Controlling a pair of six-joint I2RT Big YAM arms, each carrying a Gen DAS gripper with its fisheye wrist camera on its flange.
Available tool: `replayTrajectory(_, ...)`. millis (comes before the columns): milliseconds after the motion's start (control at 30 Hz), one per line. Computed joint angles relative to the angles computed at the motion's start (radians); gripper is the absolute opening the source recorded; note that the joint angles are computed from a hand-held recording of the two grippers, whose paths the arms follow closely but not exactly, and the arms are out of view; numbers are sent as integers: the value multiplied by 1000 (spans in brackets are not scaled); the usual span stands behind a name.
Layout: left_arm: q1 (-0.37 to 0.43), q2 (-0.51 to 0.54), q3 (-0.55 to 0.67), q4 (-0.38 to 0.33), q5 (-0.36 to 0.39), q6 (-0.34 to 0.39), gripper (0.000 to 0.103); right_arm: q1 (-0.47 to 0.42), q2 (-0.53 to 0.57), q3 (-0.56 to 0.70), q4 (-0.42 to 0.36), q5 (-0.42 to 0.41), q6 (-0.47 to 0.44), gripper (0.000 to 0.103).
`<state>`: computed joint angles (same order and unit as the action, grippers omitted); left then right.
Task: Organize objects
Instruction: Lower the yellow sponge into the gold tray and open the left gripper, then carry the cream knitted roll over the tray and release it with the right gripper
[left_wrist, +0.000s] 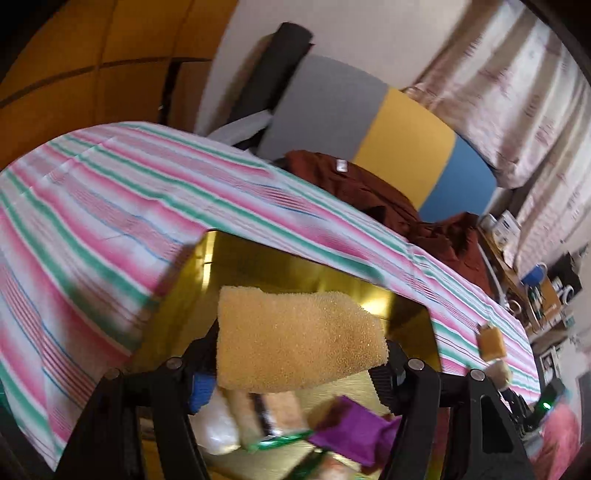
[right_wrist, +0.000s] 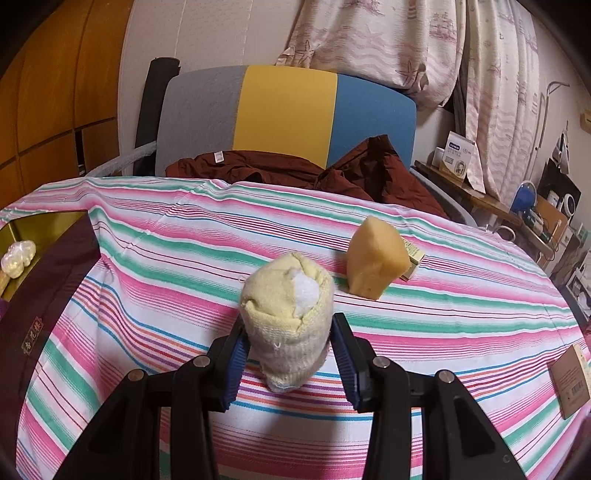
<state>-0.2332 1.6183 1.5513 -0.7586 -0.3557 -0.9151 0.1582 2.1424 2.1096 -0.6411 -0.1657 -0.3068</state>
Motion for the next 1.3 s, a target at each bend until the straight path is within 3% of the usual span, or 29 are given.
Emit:
replayTrajectory(233, 42, 12, -13, -23, 55, -1, 69, 5, -10, -20, 11, 18, -17, 44)
replayTrajectory(467, 51, 44, 11, -47, 40, 22, 70, 10, -20, -40, 25, 35, -27, 44)
replayTrajectory(633, 64, 59, 27, -65, 16, -5, 75, 13, -23, -48, 33, 47, -38, 44)
replayTrajectory(767, 64, 40, -3, -32, 22, -36, 85, 14, -26, -54, 38, 51, -41, 44)
replayTrajectory(967, 33, 7, -38, -11, -17, -57, 90, 14, -28, -58, 44, 50, -40, 44)
replayTrajectory(1300, -32, -42, -94, 37, -77, -51, 93, 12, -69, -105, 28, -63, -76, 44)
